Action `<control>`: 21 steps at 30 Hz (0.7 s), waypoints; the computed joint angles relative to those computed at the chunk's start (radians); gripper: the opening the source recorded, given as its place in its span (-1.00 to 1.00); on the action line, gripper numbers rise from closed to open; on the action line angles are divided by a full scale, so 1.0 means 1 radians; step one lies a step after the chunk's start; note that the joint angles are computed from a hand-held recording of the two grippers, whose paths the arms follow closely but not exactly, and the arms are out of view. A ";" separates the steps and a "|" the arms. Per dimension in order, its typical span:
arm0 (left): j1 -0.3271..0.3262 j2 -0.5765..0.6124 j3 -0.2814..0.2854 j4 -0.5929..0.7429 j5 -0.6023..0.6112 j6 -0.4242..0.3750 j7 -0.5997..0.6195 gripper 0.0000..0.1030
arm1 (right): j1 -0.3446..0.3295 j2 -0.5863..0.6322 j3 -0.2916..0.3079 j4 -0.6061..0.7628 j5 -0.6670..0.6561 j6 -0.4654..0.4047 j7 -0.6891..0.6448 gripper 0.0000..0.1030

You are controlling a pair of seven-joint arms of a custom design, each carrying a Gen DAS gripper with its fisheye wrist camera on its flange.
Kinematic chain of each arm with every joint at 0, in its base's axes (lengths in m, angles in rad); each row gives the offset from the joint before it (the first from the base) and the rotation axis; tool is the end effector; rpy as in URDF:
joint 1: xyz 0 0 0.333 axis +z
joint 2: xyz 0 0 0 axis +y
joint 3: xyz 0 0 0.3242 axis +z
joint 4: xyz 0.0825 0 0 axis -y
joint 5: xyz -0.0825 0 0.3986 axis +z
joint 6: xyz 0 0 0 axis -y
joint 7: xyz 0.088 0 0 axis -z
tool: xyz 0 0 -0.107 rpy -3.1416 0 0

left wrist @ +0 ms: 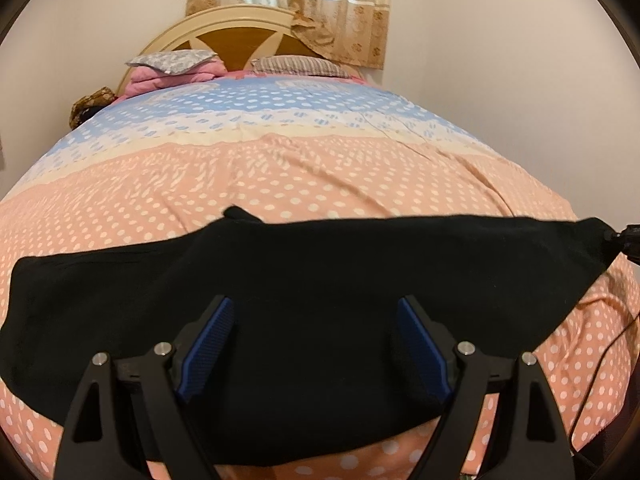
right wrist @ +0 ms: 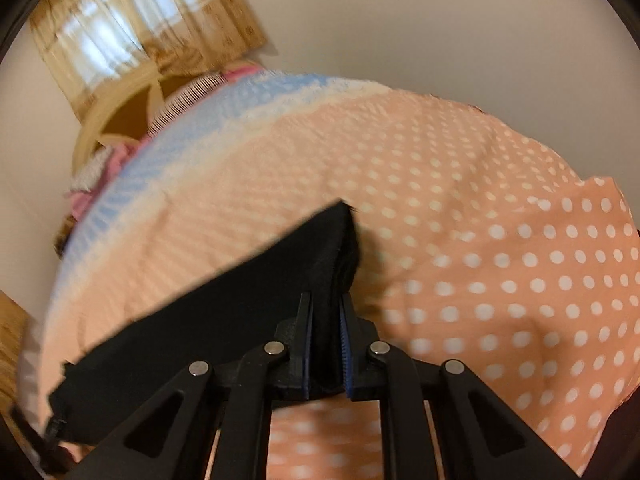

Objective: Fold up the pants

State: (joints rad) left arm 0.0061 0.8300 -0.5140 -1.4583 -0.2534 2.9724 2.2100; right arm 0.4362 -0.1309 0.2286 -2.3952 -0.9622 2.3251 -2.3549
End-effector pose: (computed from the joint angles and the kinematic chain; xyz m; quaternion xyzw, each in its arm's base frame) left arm 0.7405 -0.2663 0.3112 -0.4195 0.8089 -0.3911 0.1296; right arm 0.4007 0.2961 0.3770 -0.2523 0.8982 -0.2551 0.2538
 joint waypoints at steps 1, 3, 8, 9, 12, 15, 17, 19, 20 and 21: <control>0.000 0.004 0.002 0.008 -0.003 -0.002 -0.007 0.68 | 0.002 0.005 0.005 0.023 -0.016 -0.007 -0.003 -0.78; 0.005 0.010 0.001 0.017 -0.008 -0.005 -0.013 0.68 | 0.014 0.042 0.013 0.109 -0.042 -0.037 -0.063 -0.78; 0.021 0.023 -0.010 0.031 -0.021 -0.013 -0.012 0.68 | 0.081 0.246 -0.006 0.419 -0.072 -0.053 -0.333 -0.78; 0.027 0.026 -0.016 0.033 -0.025 -0.017 -0.008 0.68 | 0.094 0.293 -0.015 0.476 -0.068 -0.037 -0.385 -0.78; 0.036 0.030 -0.022 0.036 -0.032 -0.017 0.004 0.68 | 0.121 0.482 -0.031 0.688 -0.014 0.022 -0.579 -0.78; 0.035 0.037 -0.016 0.050 -0.039 -0.020 -0.001 0.68 | 0.147 0.692 -0.033 0.924 0.064 0.033 -0.774 -0.78; 0.032 0.040 -0.008 0.058 -0.042 -0.020 -0.008 0.68 | 0.167 0.815 -0.038 1.062 0.105 0.036 -0.866 -0.78; 0.029 0.044 -0.001 0.065 -0.042 -0.019 -0.012 0.68 | 0.189 0.934 -0.044 1.207 0.144 0.028 -0.959 -0.78; 0.022 0.047 0.009 0.073 -0.040 -0.019 -0.019 0.68 | 0.200 0.986 -0.049 1.279 0.164 0.008 -1.009 -0.77; 0.018 0.049 0.014 0.077 -0.038 -0.020 -0.024 0.68 | 0.215 1.031 -0.058 1.342 0.180 -0.012 -1.041 -0.70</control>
State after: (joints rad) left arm 0.0245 0.8795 -0.4996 -1.3812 -0.2913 2.9520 2.1858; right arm 0.6517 0.9000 0.1705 -1.0536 -0.7820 2.3134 -3.3957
